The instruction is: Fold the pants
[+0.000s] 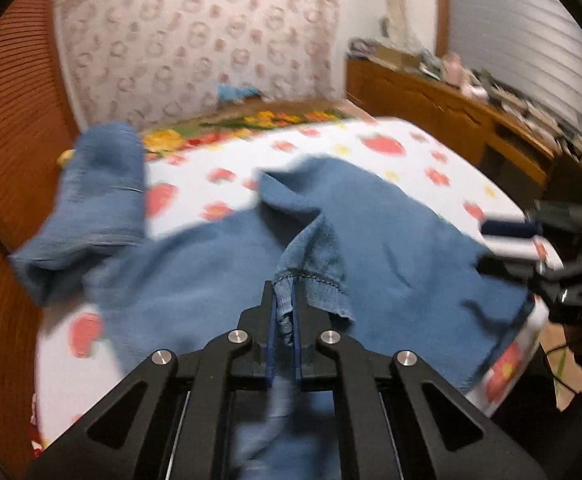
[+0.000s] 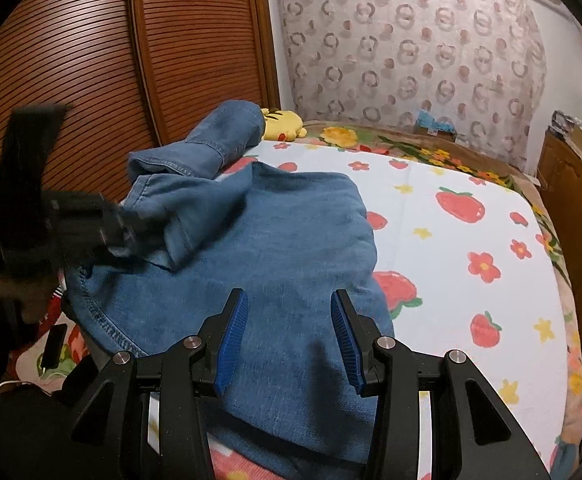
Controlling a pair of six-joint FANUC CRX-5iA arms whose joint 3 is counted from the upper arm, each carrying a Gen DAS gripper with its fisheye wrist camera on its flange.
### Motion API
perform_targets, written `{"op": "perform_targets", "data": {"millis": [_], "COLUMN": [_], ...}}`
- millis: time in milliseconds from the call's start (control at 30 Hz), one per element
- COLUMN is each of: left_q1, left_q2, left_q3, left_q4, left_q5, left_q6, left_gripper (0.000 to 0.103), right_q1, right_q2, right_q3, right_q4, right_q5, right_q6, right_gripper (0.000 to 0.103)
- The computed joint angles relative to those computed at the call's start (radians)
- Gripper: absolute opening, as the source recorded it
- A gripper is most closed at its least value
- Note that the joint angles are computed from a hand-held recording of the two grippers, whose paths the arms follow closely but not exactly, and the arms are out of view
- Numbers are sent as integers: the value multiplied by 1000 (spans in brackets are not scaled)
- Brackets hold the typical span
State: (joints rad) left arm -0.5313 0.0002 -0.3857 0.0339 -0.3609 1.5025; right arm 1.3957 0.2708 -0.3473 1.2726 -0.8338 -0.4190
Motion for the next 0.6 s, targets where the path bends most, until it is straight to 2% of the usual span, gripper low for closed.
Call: {"op": "perform_targets", "data": {"millis": [100,200,300,333,467,533,600], "left_q1": [63,105,144,152,166,180,184], "left_q2": [-36,-49,-56,-59,-53,-73,-100], "left_q3": [-31,-21,-45,-51,-25,-57,-99], "left_q4": [49,0,49,53,-33,0,50], "left_q5": [14,-4,3,2,-34,-16,8], "left_q6": [-27,19,-18,-20,79,66,34], "left_gripper": [7,7,9,14,20,32,33], "right_q1": [-2,-6,-8,-10,-12,-12,-12], "right_q2": [10,19,24,27,30,29,32], "right_q3": [12,22,26,29,32,32,33], "right_q4": [-7,-12,-18,-21,-30,-31,-32], "right_q5": [7,15,23,25,29,29,30], "right_q6": [6,8,11,13,20,19,16], "right_gripper": [45,45,45,45,45,45,45]}}
